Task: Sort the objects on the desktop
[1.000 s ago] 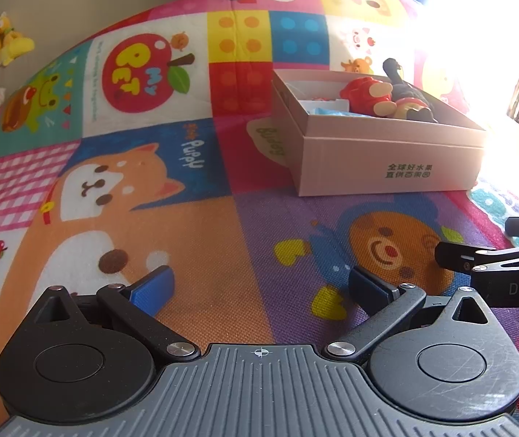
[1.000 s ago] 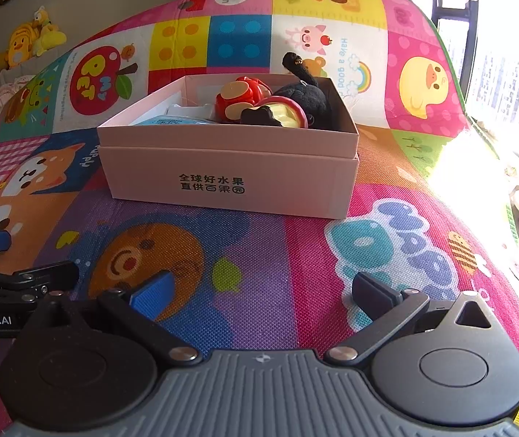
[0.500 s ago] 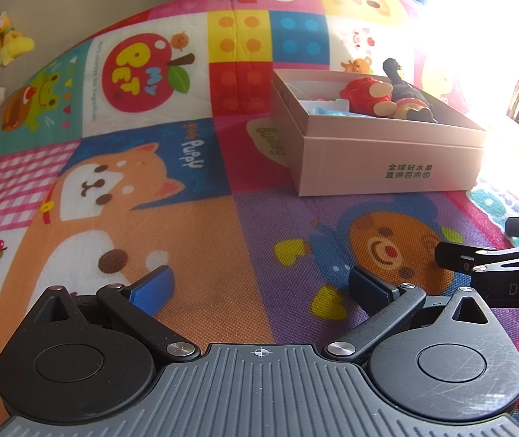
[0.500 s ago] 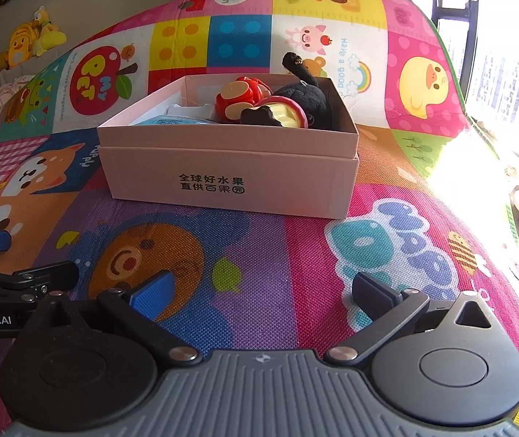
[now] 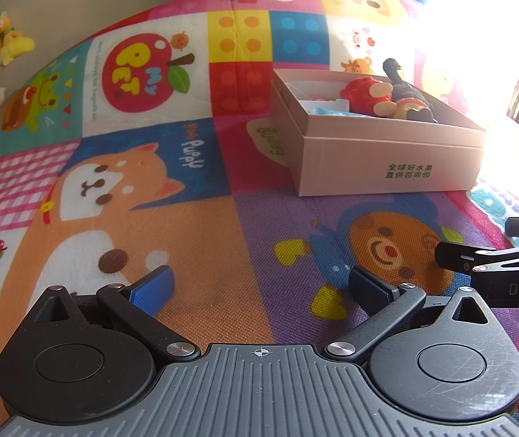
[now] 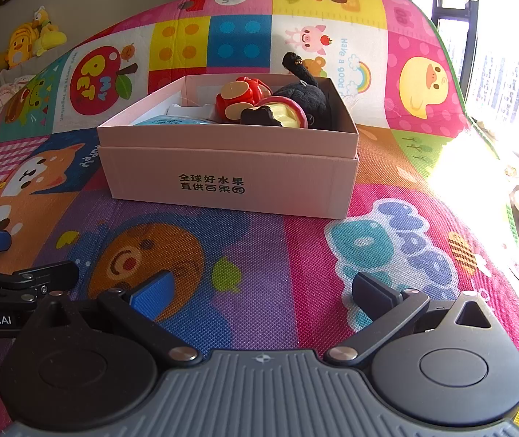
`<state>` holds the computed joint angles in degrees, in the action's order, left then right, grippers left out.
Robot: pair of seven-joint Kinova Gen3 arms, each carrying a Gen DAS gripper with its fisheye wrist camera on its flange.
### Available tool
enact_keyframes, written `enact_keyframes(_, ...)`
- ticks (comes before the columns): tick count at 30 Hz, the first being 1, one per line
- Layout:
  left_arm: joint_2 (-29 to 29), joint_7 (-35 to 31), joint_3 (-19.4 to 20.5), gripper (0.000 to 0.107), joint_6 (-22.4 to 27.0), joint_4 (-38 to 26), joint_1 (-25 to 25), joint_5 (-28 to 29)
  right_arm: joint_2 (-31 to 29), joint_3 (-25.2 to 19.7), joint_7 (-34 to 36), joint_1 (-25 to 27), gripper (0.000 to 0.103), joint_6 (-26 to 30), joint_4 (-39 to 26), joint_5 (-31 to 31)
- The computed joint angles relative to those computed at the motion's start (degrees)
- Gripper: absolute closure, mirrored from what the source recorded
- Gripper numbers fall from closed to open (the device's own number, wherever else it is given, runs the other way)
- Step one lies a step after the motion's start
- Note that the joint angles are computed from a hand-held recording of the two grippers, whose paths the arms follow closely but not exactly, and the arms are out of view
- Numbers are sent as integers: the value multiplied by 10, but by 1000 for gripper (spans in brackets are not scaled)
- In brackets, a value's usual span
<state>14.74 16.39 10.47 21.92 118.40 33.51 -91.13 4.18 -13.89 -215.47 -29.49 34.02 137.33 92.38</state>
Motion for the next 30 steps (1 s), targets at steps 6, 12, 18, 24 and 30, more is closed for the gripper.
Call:
enact_keyframes(6, 0, 0, 0, 4, 0, 0, 0, 0, 0, 0, 0, 0, 0, 1, 0, 0)
enact_keyframes(12, 0, -1, 0, 4, 0, 0, 0, 0, 0, -1, -1, 0, 0, 1, 1, 0)
enact_keyframes(18, 0, -1, 0, 4, 0, 0, 0, 1, 0, -1, -2, -1, 0, 1, 1, 1)
enact_keyframes(24, 0, -1, 0, 4, 0, 0, 0, 2, 0, -1, -2, -1, 0, 1, 1, 1)
enact_keyframes(30, 0, -1, 0, 4, 0, 0, 1, 2, 0, -1, -2, -1, 0, 1, 1, 1)
